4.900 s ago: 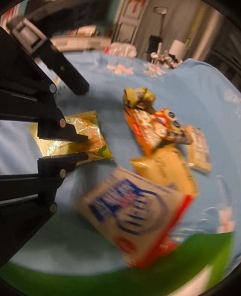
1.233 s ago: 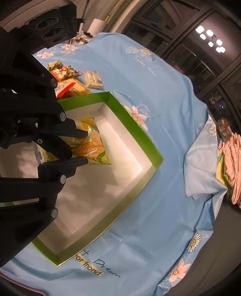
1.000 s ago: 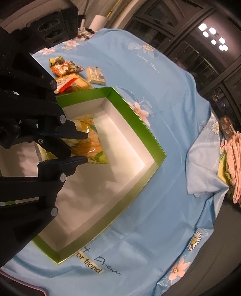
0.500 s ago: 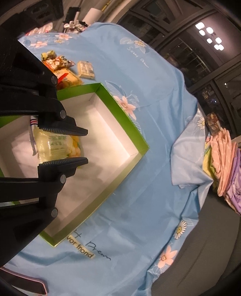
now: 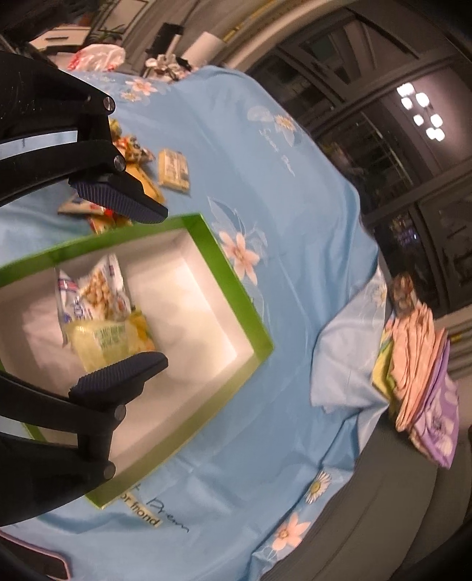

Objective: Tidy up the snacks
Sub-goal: 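Withdraw the right gripper from the box toward the snack pile, then grasp the white-and-blue biscuit packet with the right gripper and lift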

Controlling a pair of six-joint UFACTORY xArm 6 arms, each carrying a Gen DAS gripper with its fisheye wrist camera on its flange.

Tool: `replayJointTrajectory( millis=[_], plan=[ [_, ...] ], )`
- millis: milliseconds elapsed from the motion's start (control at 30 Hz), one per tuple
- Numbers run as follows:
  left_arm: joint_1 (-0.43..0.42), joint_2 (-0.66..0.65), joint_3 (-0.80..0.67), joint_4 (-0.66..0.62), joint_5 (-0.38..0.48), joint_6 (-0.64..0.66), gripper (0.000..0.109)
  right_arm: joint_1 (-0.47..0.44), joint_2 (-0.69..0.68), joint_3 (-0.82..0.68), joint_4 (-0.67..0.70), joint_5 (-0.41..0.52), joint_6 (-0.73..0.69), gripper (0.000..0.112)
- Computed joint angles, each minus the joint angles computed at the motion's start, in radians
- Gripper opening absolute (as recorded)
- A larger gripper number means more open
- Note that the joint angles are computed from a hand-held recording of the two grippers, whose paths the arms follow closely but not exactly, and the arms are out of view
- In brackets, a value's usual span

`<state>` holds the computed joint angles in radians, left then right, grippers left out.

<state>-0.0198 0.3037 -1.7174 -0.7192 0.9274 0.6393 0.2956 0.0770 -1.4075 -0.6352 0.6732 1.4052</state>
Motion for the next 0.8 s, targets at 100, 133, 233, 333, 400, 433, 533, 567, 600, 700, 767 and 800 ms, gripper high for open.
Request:
replayJointTrajectory(
  millis=[100, 133, 233, 333, 400, 433, 533, 567, 600, 700, 767, 800],
  plan=[
    [0.046, 0.002, 0.017, 0.011, -0.001, -0.018, 0.097, 0.016, 0.026, -0.032, 0.009, -0.025, -0.030, 0.074],
    [0.056, 0.010, 0.011, 0.014, 0.002, -0.025, 0.097, 0.022, 0.038, -0.045, 0.019, -0.034, -0.047, 0.074],
    [0.093, 0.042, -0.007, 0.031, 0.007, -0.077, 0.097, 0.037, 0.085, -0.091, 0.089, -0.076, -0.136, 0.074],
    [0.115, 0.076, -0.035, 0.041, 0.007, -0.145, 0.097, 0.059, 0.160, -0.171, 0.185, -0.083, -0.238, 0.074],
    [0.121, 0.097, -0.060, 0.040, 0.019, -0.174, 0.097, 0.067, 0.208, -0.219, 0.225, -0.090, -0.274, 0.074],
    [0.123, 0.100, -0.062, 0.031, 0.023, -0.174, 0.097, 0.070, 0.236, -0.248, 0.247, -0.088, -0.294, 0.074],
    [0.123, 0.116, -0.075, 0.033, 0.038, -0.184, 0.097, 0.082, 0.372, -0.431, 0.327, 0.009, -0.419, 0.074],
    [0.123, 0.123, -0.082, 0.046, 0.044, -0.197, 0.097, 0.086, 0.408, -0.484, 0.335, 0.041, -0.452, 0.074],
    [0.122, 0.130, -0.089, 0.057, 0.052, -0.208, 0.097, 0.090, 0.457, -0.556, 0.338, 0.083, -0.494, 0.074],
    [0.124, 0.148, -0.107, 0.065, 0.082, -0.214, 0.097, 0.103, 0.589, -0.747, 0.326, 0.199, -0.581, 0.071],
    [0.123, 0.150, -0.105, 0.070, 0.083, -0.222, 0.097, 0.107, 0.666, -0.857, 0.346, 0.270, -0.641, 0.066],
    [0.122, 0.152, -0.105, 0.074, 0.086, -0.225, 0.097, 0.108, 0.686, -0.885, 0.353, 0.292, -0.657, 0.064]
  ],
)
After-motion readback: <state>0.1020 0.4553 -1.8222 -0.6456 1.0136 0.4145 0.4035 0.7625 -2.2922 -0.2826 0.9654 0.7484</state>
